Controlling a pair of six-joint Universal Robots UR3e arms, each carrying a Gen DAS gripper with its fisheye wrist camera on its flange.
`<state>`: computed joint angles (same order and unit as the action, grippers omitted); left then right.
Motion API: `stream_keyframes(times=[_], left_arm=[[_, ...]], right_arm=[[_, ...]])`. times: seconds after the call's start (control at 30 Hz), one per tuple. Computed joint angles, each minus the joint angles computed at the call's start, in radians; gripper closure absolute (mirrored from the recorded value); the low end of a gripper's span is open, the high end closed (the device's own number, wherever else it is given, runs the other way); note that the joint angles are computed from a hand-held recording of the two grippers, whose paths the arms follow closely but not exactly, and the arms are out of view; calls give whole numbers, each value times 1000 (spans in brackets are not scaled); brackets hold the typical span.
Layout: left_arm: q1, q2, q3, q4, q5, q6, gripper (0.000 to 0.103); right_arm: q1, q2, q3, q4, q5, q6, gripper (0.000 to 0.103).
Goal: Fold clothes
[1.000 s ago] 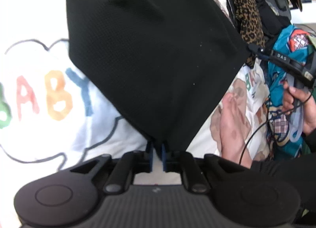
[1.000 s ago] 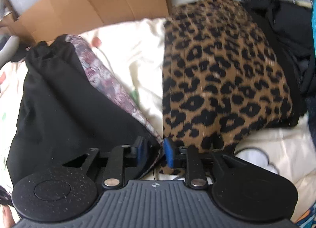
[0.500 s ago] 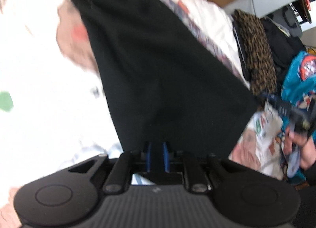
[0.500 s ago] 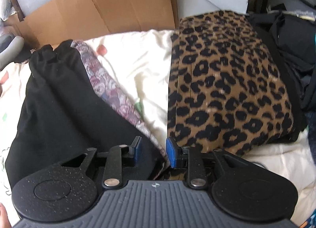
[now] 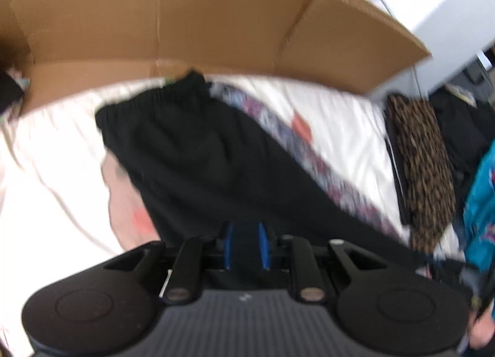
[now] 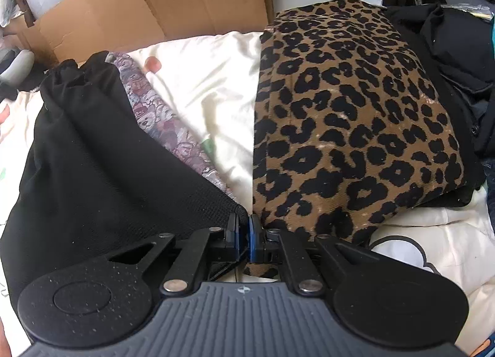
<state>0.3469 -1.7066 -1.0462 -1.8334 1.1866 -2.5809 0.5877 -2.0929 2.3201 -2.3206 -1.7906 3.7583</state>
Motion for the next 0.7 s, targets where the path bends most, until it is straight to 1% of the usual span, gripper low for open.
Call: stream_keyframes(times=[0.13, 0.2, 0.3, 0.4, 0.43, 0.5, 0.57, 0.6, 0.67, 0.7], left_arm=[[-100, -164, 135, 109, 42, -162, 85], [-137, -253, 232, 123, 67, -225, 85], [-173, -378, 399, 104, 101, -290, 85], [-201, -510, 598, 45, 126, -335, 85], [-210, -543, 644, 31, 135, -343, 82], [-230, -600, 712, 12, 164, -365, 81], [-241, -640, 757, -6, 178, -416, 81], [-246, -658, 778, -15, 181, -438, 81], [-263, -670, 785, -10, 197, -458, 81], [-274, -673, 786, -5, 208, -461, 80]], right_arm=[[-4, 3, 7, -5, 4, -1, 98], [-5, -2, 10, -6, 5, 6, 98], [-3, -11, 11, 0, 7, 12, 98], [-5, -20, 3, 20, 10, 19, 96], [-3, -19, -4, 27, 6, 22, 95], [3, -17, -18, 39, -3, 28, 93], [8, -15, -33, 52, -12, 34, 91], [11, -14, -40, 57, -18, 37, 89], [30, -10, -56, 46, -61, 61, 81], [36, -11, -59, 33, -78, 69, 81]])
